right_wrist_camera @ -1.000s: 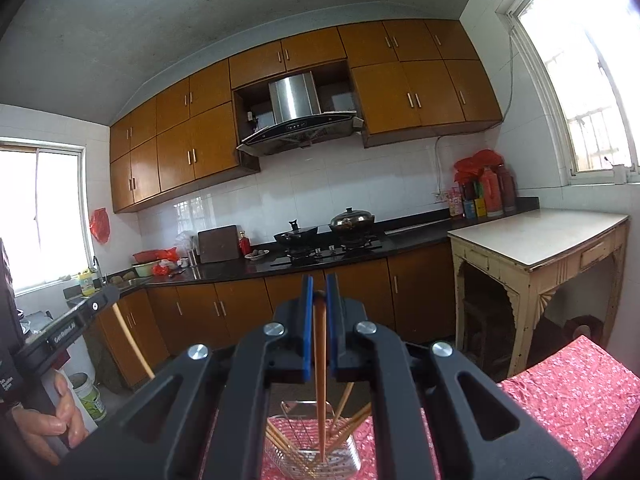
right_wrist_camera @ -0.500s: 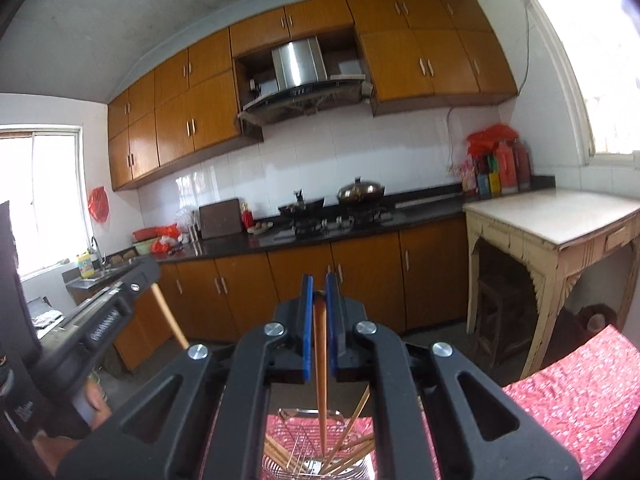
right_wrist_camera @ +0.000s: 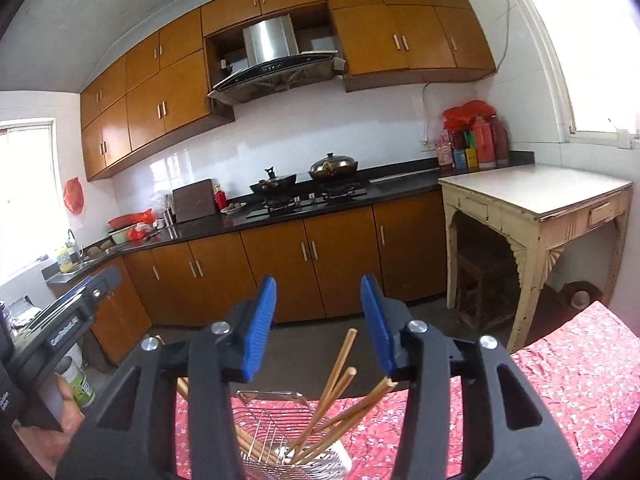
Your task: Organize utensils
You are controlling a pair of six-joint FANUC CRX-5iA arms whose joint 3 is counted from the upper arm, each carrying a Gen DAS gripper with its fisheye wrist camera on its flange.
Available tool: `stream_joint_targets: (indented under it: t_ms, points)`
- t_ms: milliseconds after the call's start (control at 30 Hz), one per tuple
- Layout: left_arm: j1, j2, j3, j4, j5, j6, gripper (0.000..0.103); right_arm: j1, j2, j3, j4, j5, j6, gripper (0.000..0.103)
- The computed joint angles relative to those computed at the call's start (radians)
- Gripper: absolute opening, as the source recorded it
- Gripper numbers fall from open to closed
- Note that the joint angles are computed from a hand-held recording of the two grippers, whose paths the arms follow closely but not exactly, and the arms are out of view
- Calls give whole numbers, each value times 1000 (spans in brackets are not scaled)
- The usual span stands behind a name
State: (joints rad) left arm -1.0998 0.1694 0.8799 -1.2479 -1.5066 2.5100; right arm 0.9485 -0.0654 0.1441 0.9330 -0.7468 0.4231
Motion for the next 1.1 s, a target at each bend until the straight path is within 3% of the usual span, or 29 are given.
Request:
stream_joint_targets:
  t_ms: [233,500,567,667,1100]
  points:
    - [-63,-40,-32,-39,-66,6,56,49,-65,-56,63,-66,-32,64]
    - [-220,-129,-159,-124,-186,65,85,167,-207,-244,215,-165,-164,99]
    - [-257,-142,-186,-139,-209,78,95,223,-239,-304,279,-223,-211,99]
    - [-308,-159,-226,-150,-244,92,101,303,-271,-370,331,-304,-247,99]
    - [-490,-151,-347,-228,-365,178,101,570,-353,-576,422,-515,-369,99]
